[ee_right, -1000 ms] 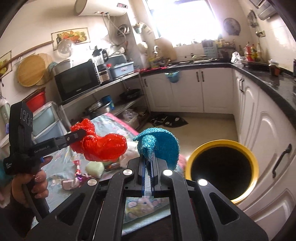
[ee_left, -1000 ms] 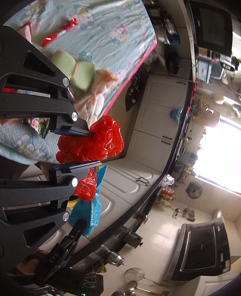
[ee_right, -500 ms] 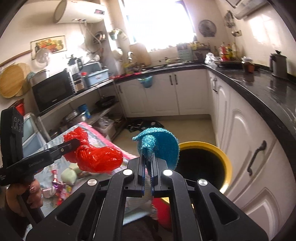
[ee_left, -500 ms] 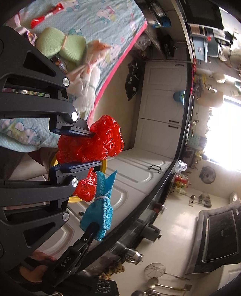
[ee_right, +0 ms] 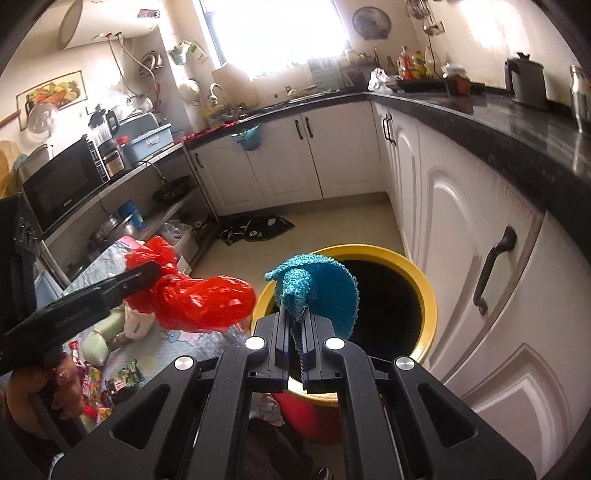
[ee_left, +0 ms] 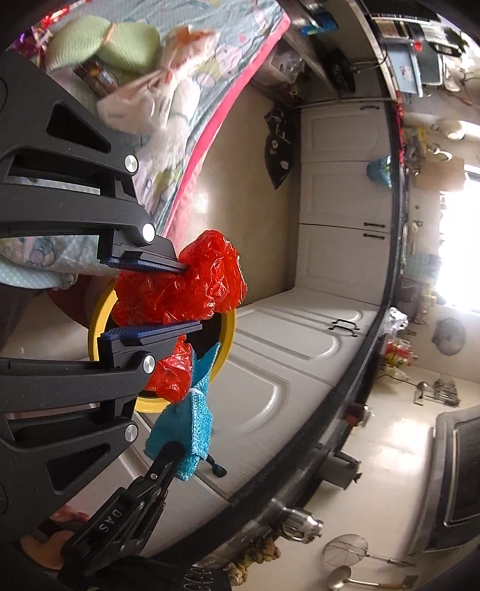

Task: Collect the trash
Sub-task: 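Carry the red bag and blue scrubber over the yellow bin while opening both tools, then move both open tools back over the trash on the bed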

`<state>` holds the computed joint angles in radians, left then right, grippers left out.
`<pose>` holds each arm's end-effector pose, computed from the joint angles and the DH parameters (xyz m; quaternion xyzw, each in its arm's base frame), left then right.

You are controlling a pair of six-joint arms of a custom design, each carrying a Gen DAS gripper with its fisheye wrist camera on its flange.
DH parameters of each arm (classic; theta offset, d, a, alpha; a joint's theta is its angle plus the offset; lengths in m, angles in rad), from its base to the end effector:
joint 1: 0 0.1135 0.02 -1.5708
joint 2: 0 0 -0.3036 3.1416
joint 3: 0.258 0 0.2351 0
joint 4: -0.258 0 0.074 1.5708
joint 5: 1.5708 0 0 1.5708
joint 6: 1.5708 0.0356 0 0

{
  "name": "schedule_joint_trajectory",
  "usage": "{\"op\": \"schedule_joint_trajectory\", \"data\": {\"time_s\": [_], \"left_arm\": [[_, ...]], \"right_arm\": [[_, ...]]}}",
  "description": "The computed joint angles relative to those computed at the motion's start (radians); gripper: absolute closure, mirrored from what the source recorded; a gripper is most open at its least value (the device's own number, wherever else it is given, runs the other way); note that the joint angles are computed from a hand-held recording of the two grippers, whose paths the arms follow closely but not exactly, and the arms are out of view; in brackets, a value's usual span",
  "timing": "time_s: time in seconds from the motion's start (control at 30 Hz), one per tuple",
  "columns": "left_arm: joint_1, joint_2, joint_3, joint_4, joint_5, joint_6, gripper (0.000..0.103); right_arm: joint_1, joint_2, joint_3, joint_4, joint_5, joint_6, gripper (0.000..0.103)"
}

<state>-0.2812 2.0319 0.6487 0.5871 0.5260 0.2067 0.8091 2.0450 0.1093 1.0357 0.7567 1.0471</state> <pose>0.3118 -0.1087 0.0984 0.3113 0.8439 -0.2541 0.3555 0.1527 0.1247 0.0716 0.2249 0.8569 0.0358 0.4625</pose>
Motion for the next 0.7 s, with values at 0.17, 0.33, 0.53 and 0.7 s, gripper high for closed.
{"op": "schedule_joint_trajectory", "data": {"time_s": [0.17, 0.33, 0.53, 0.7], "left_arm": [[-0.055, 0.066, 0.055, -0.011, -0.048, -0.028, 0.085], [-0.102, 0.131, 0.122, -0.022, -0.09, -0.056, 0.083], [-0.109, 0.166, 0.15, -0.024, -0.074, -0.07, 0.047], [-0.071, 0.125, 0.092, 0.018, -0.049, -0.06, 0.024]], "right_arm": [[-0.084, 0.137, -0.021, 0.191, -0.072, -0.062, 0.098], [-0.142, 0.216, -0.02, 0.273, -0.119, -0.084, 0.093], [-0.155, 0.288, -0.064, 0.384, -0.091, -0.042, 0.065], [-0.114, 0.256, -0.074, 0.36, -0.044, -0.015, 0.057]]}}
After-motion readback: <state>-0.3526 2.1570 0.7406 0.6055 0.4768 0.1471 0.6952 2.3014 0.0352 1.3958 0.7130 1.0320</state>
